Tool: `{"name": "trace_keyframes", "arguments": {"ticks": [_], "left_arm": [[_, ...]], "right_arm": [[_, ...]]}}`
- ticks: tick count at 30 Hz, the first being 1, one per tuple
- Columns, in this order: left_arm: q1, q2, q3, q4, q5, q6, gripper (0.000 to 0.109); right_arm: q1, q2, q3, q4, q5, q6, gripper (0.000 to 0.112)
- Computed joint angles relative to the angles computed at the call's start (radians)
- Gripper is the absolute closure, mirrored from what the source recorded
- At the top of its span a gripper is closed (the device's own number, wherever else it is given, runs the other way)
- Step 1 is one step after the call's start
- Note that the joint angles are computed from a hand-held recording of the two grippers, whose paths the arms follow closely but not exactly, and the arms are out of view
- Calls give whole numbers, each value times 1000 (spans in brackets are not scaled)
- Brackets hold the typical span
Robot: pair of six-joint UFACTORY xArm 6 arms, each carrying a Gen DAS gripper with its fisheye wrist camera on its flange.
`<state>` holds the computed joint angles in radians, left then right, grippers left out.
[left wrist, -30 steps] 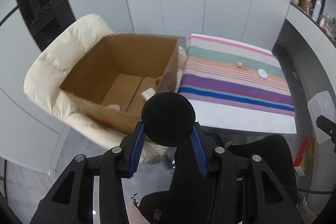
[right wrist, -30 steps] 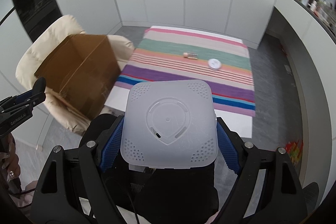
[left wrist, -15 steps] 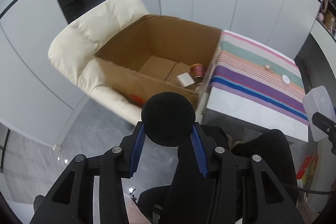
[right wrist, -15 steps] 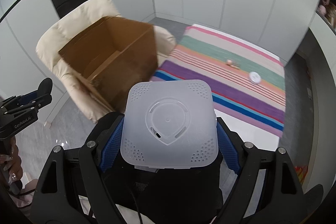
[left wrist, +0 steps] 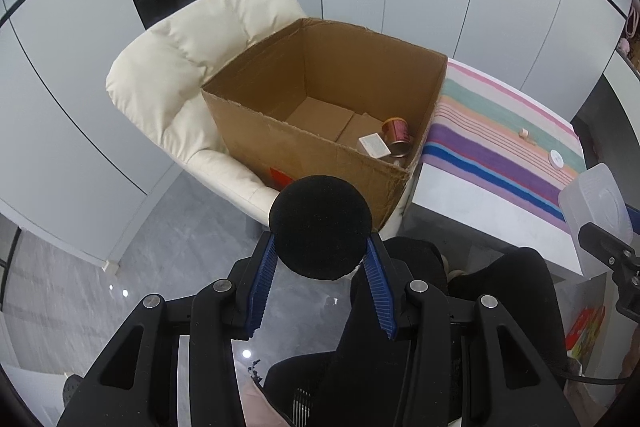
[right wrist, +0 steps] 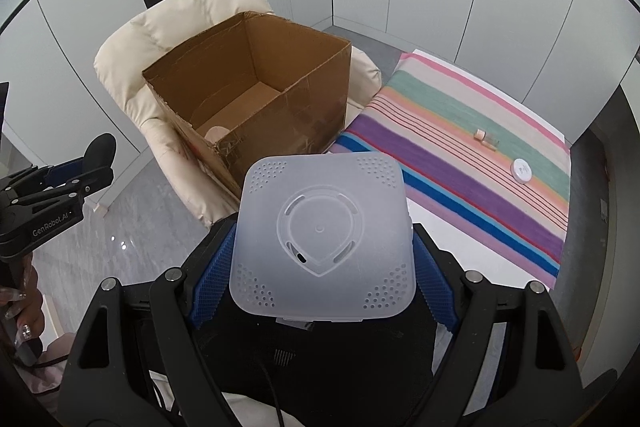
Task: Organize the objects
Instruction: 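Lift the black sponge and frosted case and carry both toward the cardboard box, then lower the sponge and case into the cardboard box and open both grippers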
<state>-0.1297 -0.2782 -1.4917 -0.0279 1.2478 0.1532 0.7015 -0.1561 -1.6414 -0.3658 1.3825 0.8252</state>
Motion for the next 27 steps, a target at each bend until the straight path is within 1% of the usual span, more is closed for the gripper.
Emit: {"name": "trace_keyframes", "arguments": {"ticks": [3, 8, 16, 22, 25, 27], "left_arm": [[-2, 12, -8, -1, 9, -2, 63], [-18, 55, -46, -6, 9, 2, 63], [-55, 187, -176, 12, -57, 3, 63], [-62, 323, -310, 23, -88, -9, 63], [-63, 397, -361, 83, -153, -47, 63], [-60, 478, -448, 126, -147, -82, 63]], "right_arm": [[-12, 7, 3, 13, -5, -10, 28], [-27, 57, -46, 13, -20, -49, 28], [-78, 186, -167, 23, -44, -118, 28], [-112, 343, -344, 43, -49, -199, 28], [-120, 456, -485, 30, -19, -250, 28], [-124, 548, -607, 21, -1, -301, 28]]}}
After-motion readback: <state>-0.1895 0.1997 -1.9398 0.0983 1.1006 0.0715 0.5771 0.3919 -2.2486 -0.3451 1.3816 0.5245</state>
